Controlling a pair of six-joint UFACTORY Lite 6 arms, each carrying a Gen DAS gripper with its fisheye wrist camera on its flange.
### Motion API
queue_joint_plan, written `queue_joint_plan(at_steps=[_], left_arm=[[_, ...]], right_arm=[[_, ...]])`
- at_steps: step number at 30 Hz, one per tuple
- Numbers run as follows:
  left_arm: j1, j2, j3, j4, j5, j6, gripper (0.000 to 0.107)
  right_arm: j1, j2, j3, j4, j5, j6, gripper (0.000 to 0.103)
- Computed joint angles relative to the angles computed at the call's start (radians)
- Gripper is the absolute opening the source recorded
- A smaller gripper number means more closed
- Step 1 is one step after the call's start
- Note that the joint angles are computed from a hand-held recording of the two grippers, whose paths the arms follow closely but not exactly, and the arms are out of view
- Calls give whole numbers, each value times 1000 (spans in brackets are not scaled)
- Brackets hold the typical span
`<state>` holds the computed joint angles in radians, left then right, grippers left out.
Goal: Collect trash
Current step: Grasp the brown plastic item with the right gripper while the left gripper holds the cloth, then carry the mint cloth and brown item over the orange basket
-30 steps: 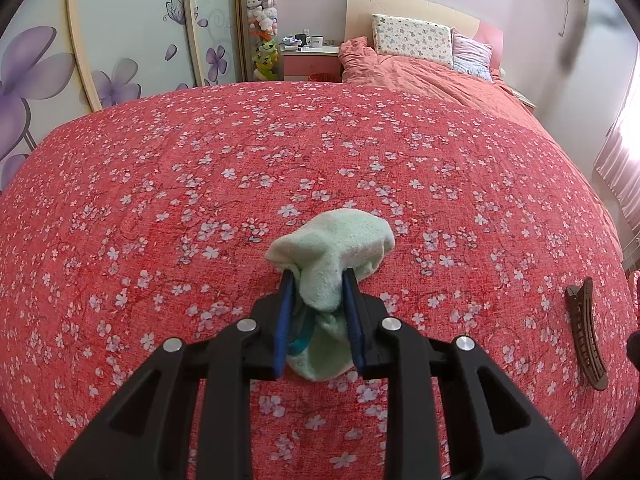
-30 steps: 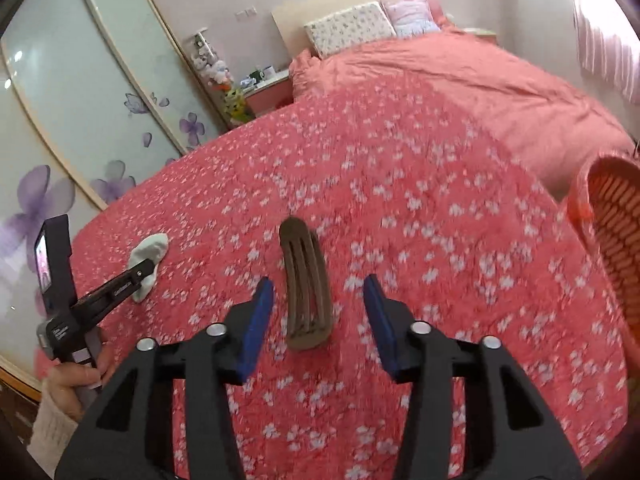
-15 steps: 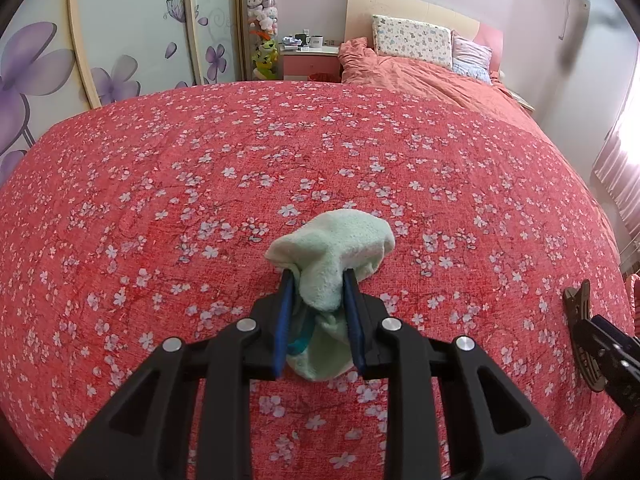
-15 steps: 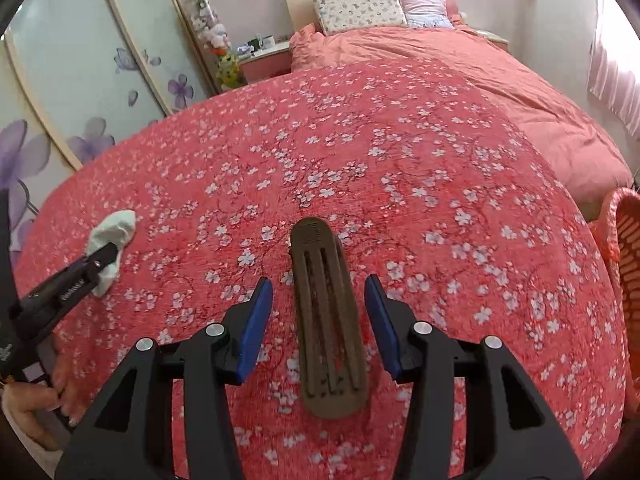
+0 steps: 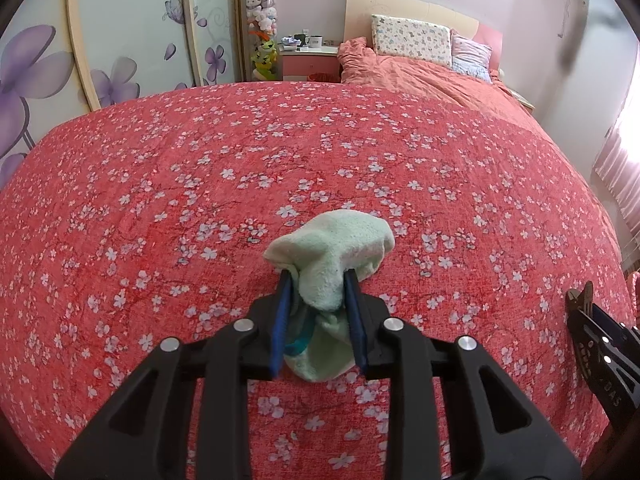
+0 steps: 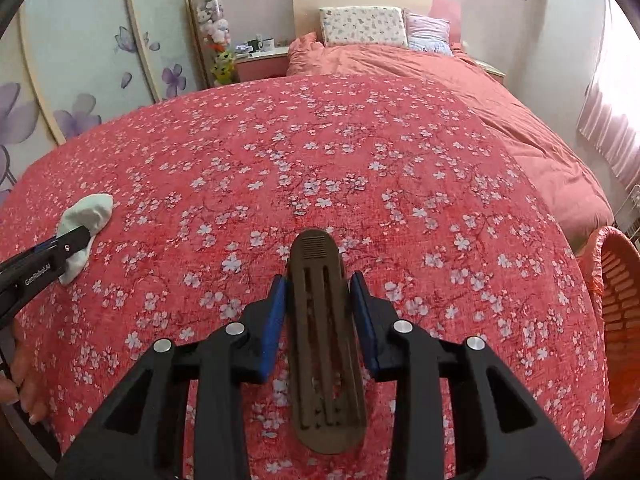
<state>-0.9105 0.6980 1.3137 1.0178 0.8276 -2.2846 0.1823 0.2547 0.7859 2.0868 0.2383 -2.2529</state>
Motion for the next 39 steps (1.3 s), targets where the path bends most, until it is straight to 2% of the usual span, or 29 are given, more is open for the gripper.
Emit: queue_joint_plan(at_steps=[1, 3, 5, 6, 7, 8, 10, 12, 18, 23, 27, 34, 39], left_arm=[[2, 5, 9, -4, 2, 9, 44], [10, 0, 0, 20, -25, -10, 58], [14, 4, 6, 18, -24, -5, 57], [16, 6, 10, 19, -22, -4, 52], [18, 8, 16, 17, -17, 0, 42], [22, 7, 17, 22, -20, 0, 37], [28, -9, -3, 50, -42, -24, 19], [30, -25, -22, 73, -57, -51, 16], [-21, -49, -9, 78, 18, -55, 15], [-75, -32, 80, 29, 109, 9, 15], [-120, -7, 175, 2, 181, 61, 15], [-180, 96, 439, -28, 291, 187, 15], [-213, 248, 749, -47, 367, 332, 15]], right_arm=[[-4, -5, -7, 1, 4, -6, 34], [-16, -14, -24, -3, 15, -17, 34], [-26, -15, -26, -29, 25, -2, 34], [-33, -17, -29, -44, 32, 10, 34], [-32, -26, -41, -38, 34, 6, 34], [-39, -28, -44, -53, 42, 18, 34], [-51, -23, -36, -96, 57, 58, 33], [-79, -16, -24, -185, 83, 137, 33], [-192, -53, -31, -349, 175, 264, 33], [-285, -135, -62, -445, 253, 336, 33], [-363, -203, -85, -456, 304, 338, 33], [-545, -305, -97, -495, 442, 353, 33], [-647, -315, -59, -532, 512, 384, 33]])
